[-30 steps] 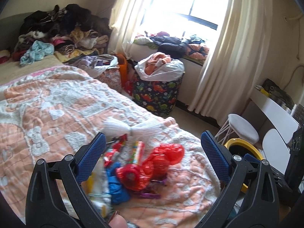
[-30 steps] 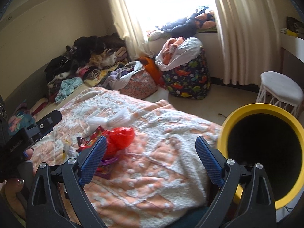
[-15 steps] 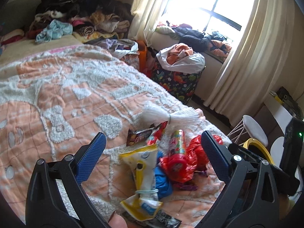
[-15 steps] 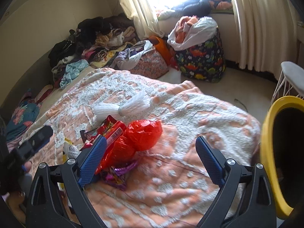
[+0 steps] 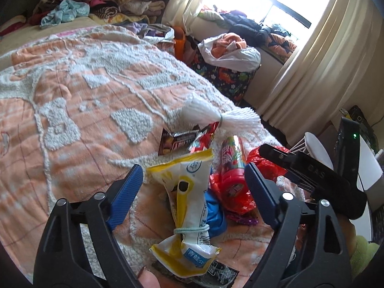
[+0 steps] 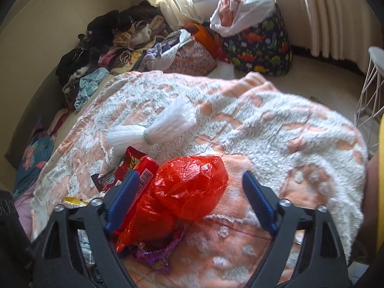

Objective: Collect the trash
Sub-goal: 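Grasp the yellow snack wrapper with the left tool while the right grasps the red bag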

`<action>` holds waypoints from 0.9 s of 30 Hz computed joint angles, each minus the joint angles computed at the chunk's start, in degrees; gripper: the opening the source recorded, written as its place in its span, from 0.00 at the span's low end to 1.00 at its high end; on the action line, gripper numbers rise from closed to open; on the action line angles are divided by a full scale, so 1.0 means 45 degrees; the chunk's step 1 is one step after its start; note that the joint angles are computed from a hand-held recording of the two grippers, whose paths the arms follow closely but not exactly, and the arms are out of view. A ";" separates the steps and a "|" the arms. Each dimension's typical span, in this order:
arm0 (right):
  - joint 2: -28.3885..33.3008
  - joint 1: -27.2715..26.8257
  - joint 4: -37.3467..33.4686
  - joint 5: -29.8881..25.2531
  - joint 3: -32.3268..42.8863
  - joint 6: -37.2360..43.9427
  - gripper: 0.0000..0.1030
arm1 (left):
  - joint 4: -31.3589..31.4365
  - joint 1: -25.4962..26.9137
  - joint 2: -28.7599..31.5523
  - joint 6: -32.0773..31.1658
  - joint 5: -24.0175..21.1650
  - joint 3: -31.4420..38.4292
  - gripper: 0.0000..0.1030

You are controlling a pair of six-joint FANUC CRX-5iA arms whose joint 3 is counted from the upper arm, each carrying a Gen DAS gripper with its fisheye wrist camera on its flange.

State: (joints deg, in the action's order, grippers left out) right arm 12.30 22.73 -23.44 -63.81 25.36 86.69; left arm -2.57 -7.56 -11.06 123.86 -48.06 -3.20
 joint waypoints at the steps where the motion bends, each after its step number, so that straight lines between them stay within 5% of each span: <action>1: 0.0109 -0.0106 -0.0293 -0.0202 0.0150 0.0104 0.59 | 0.0019 -0.0008 0.0049 -0.0008 -0.0058 0.0010 0.71; 6: -0.0230 -0.0251 -0.0802 0.0006 -0.0145 0.0952 0.40 | 0.0020 0.0016 0.0238 0.0142 -0.0329 0.0074 0.62; 17: -0.1334 -0.0892 -0.1288 0.0695 -0.0965 0.1435 0.33 | -0.0240 -0.0172 0.0287 0.0129 -0.0628 0.0435 0.24; 27: -0.2034 -0.1719 -0.2024 0.0856 -0.1280 0.1840 0.32 | -0.0022 -0.0428 0.0222 -0.0250 -0.0169 0.0928 0.23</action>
